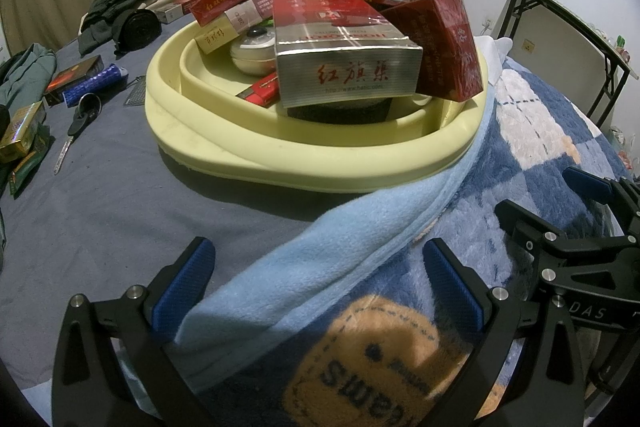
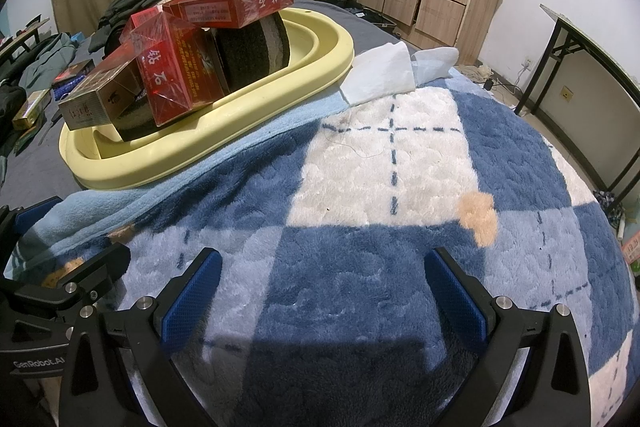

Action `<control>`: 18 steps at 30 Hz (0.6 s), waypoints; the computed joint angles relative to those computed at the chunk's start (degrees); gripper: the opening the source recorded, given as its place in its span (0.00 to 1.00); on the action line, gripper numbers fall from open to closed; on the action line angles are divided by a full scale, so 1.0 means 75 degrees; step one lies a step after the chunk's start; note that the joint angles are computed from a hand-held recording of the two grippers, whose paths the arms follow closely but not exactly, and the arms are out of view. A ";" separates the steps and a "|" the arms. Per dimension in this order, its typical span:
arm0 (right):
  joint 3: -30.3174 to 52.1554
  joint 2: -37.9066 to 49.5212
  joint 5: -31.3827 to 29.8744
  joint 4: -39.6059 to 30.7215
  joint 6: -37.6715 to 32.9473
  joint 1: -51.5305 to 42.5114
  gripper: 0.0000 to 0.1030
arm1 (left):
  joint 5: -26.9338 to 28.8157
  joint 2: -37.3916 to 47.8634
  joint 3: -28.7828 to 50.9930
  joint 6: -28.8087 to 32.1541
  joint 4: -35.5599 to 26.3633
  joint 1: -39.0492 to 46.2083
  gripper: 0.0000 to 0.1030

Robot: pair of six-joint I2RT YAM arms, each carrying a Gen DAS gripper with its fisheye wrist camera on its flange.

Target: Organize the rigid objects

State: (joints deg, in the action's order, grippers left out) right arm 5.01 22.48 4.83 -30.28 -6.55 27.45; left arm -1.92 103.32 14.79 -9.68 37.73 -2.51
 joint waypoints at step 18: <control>0.0005 -0.0004 0.0018 -0.0009 0.0017 0.0024 1.00 | 0.0013 0.0045 -0.0009 0.0021 0.0060 0.0027 1.00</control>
